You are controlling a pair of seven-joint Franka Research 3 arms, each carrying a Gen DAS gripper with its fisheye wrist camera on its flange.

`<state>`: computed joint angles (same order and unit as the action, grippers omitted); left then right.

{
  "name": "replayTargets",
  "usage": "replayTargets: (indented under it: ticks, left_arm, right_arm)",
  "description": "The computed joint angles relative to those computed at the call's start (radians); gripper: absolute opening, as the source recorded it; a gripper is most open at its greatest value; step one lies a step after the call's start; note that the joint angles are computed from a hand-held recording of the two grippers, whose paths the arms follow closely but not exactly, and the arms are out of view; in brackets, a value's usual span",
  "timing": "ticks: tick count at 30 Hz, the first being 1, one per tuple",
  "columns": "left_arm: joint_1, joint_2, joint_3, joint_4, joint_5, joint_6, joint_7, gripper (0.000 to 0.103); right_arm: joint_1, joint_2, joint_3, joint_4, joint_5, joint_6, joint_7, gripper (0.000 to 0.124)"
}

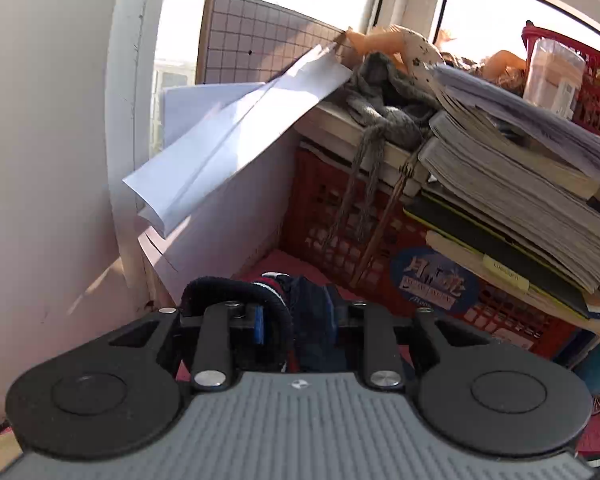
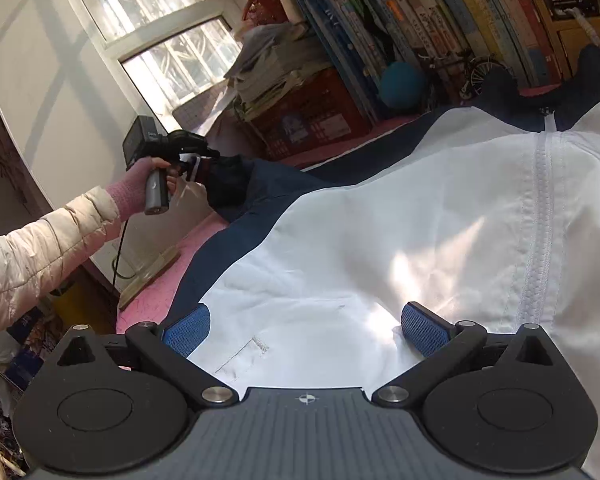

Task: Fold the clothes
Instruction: 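Lay the navy sleeve flat on the mat and open the left gripper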

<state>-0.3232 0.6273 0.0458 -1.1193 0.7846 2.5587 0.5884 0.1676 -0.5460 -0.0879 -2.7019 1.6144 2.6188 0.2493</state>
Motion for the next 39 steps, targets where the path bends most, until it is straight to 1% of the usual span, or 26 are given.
replayTargets:
  ticks: [1, 2, 3, 4, 7, 8, 9, 10, 11, 12, 13, 14, 15, 17, 18, 19, 20, 22, 23, 27, 29, 31, 34, 36, 37, 39]
  left_arm:
    - [-0.051, -0.002, 0.052, 0.005, 0.089, -0.049, -0.01, 0.026]
    - [-0.126, 0.007, 0.115, 0.01, 0.248, -0.13, 0.016, 0.026]
    - [-0.181, 0.02, 0.153, 0.015, 0.37, -0.2, 0.076, 0.026]
    - [-0.201, 0.026, 0.158, 0.016, 0.422, -0.238, 0.131, 0.027]
    - [-0.141, 0.049, 0.082, 0.075, 0.335, -0.285, 0.189, 0.028]
    - [-0.094, 0.045, 0.04, 0.089, 0.261, -0.268, 0.147, 0.028]
    - [-0.064, 0.033, 0.034, 0.083, 0.167, -0.222, 0.108, 0.027]
    - [-0.014, 0.0, -0.001, 0.042, 0.111, -0.145, 0.051, 0.025]
    - [0.034, -0.051, -0.023, -0.034, 0.077, -0.02, -0.03, 0.025]
    - [0.058, -0.098, -0.011, -0.105, 0.068, 0.11, -0.122, 0.025]
    - [0.047, -0.135, 0.033, -0.144, 0.129, 0.184, -0.236, 0.025]
    - [0.022, -0.158, 0.082, -0.158, 0.202, 0.208, -0.335, 0.023]
    - [0.018, -0.175, 0.097, -0.163, 0.242, 0.215, -0.383, 0.023]
    - [0.051, -0.196, 0.054, -0.16, 0.215, 0.192, -0.329, 0.026]
    - [0.072, -0.203, 0.021, -0.158, 0.166, 0.176, -0.245, 0.029]
    - [0.106, -0.207, -0.047, -0.163, 0.09, 0.147, -0.091, 0.034]
    - [0.114, -0.213, -0.085, -0.178, 0.038, 0.123, 0.019, 0.041]
    - [0.112, -0.234, -0.133, -0.241, -0.034, 0.114, 0.157, 0.05]
    - [0.109, -0.246, -0.153, -0.285, -0.063, 0.134, 0.206, 0.051]
    - [0.103, -0.259, -0.252, -0.454, -0.189, 0.307, 0.42, 0.051]
    - [0.06, -0.235, -0.26, -0.471, -0.184, 0.359, 0.479, 0.051]
    - [0.016, -0.216, -0.262, -0.487, -0.175, 0.383, 0.548, 0.051]
    - [-0.064, -0.198, -0.218, -0.485, -0.133, 0.317, 0.615, 0.05]
    - [-0.083, -0.226, -0.194, -0.544, -0.11, 0.311, 0.621, 0.05]
    - [-0.09, -0.239, -0.185, -0.571, -0.094, 0.307, 0.621, 0.051]
    - [-0.092, -0.28, -0.171, -0.635, -0.07, 0.314, 0.596, 0.051]
  right_arm:
    - [0.0, 0.0, 0.0, 0.0, 0.0, 0.0, 0.0, 0.103]
    - [0.0, -0.001, 0.001, 0.0, 0.0, 0.001, 0.001, 0.103]
    - [0.0, -0.002, 0.001, 0.0, -0.001, 0.002, 0.002, 0.103]
    - [0.0, 0.0, 0.001, 0.001, 0.0, 0.001, 0.002, 0.103]
    - [-0.001, -0.001, -0.003, 0.001, 0.004, -0.005, 0.001, 0.103]
    - [-0.002, -0.001, -0.003, 0.001, 0.004, -0.006, 0.002, 0.103]
    - [-0.002, -0.001, -0.003, 0.001, 0.005, -0.006, 0.001, 0.103]
    - [-0.003, 0.0, -0.002, 0.001, 0.005, -0.007, 0.001, 0.103]
    - [-0.003, 0.0, -0.003, 0.001, 0.005, -0.008, 0.001, 0.103]
    - [-0.004, 0.0, -0.004, 0.001, 0.006, -0.011, 0.001, 0.103]
    - [-0.005, 0.0, -0.006, 0.0, 0.007, -0.014, 0.001, 0.103]
    - [-0.006, 0.0, -0.007, 0.0, 0.007, -0.017, 0.001, 0.103]
    - [-0.007, 0.0, -0.01, 0.0, 0.008, -0.022, 0.002, 0.103]
    - [-0.01, 0.0, -0.012, 0.0, 0.007, -0.028, 0.003, 0.103]
    - [-0.011, 0.0, -0.011, 0.0, 0.007, -0.029, 0.003, 0.103]
    - [-0.012, -0.001, -0.01, 0.0, 0.006, -0.028, 0.004, 0.103]
    - [-0.013, -0.001, -0.009, 0.0, 0.006, -0.027, 0.005, 0.103]
    - [-0.013, -0.001, -0.008, 0.001, 0.005, -0.026, 0.007, 0.103]
    - [-0.013, -0.001, -0.007, 0.001, 0.006, -0.025, 0.007, 0.103]
    - [-0.013, 0.001, -0.005, 0.004, 0.003, -0.021, 0.007, 0.103]
    - [-0.013, 0.001, -0.006, 0.004, 0.001, -0.021, 0.008, 0.103]
    - [-0.012, 0.001, -0.005, 0.004, 0.0, -0.019, 0.008, 0.103]
    - [-0.012, -0.002, 0.017, 0.01, -0.031, 0.024, 0.046, 0.103]
    - [-0.006, -0.004, 0.03, 0.015, -0.063, 0.063, 0.083, 0.103]
    - [-0.002, 0.002, 0.043, 0.025, -0.076, 0.102, 0.094, 0.103]
    - [0.006, 0.049, 0.093, 0.084, -0.086, 0.266, 0.081, 0.103]
